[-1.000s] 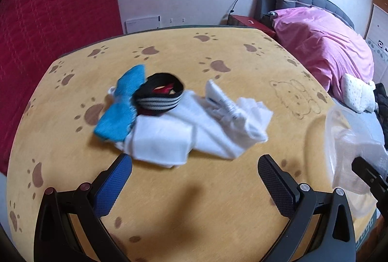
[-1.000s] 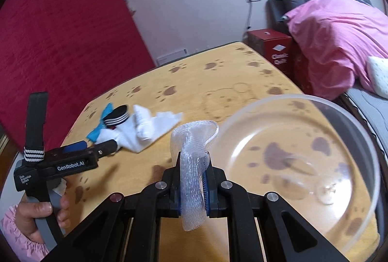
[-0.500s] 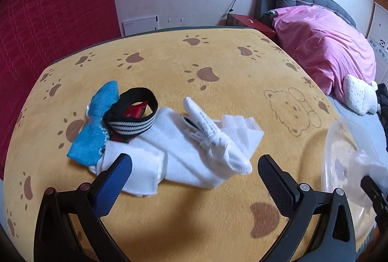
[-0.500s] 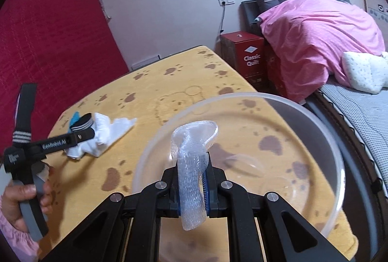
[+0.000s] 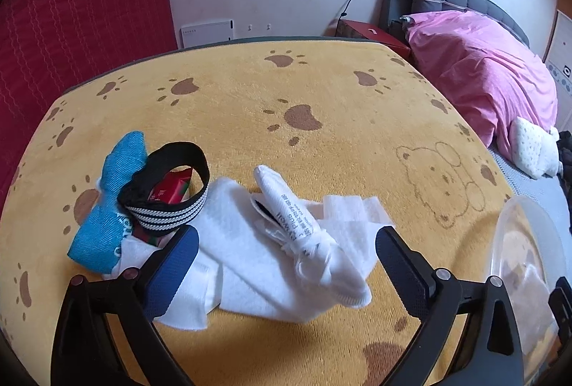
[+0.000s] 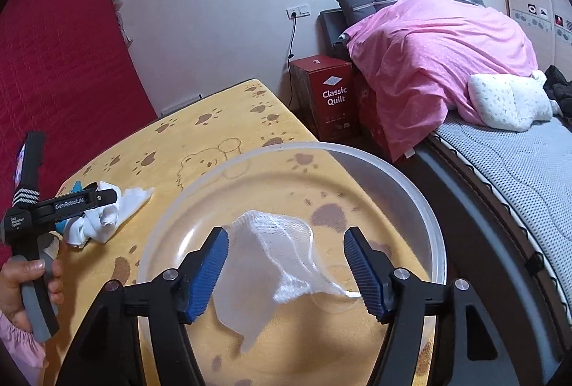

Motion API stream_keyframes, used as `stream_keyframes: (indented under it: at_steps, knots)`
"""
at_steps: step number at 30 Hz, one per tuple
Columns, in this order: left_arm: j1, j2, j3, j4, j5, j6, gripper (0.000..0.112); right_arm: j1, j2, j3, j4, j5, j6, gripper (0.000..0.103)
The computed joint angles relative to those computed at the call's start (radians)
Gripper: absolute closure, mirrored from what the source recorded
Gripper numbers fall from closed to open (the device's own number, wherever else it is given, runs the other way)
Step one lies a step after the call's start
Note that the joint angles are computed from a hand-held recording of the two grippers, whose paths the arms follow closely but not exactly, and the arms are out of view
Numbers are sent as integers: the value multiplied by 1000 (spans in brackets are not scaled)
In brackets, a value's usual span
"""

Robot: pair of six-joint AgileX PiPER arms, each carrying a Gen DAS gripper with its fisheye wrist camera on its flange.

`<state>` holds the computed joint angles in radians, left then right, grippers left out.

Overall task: Organize rigid objects
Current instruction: 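Grasp the white sock with the left gripper and lift it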

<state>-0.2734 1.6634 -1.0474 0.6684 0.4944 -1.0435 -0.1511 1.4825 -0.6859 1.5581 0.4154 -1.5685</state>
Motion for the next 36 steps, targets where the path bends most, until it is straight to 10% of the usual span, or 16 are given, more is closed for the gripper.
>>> stream_keyframes:
  at_steps: [21, 36]
  knots:
    - [-21, -32, 38, 103, -31, -87, 84, -27, -8, 17, 17, 51, -28, 31]
    - [-31, -15, 22, 30, -6, -28, 81, -31, -6, 15, 16, 63, -31, 31]
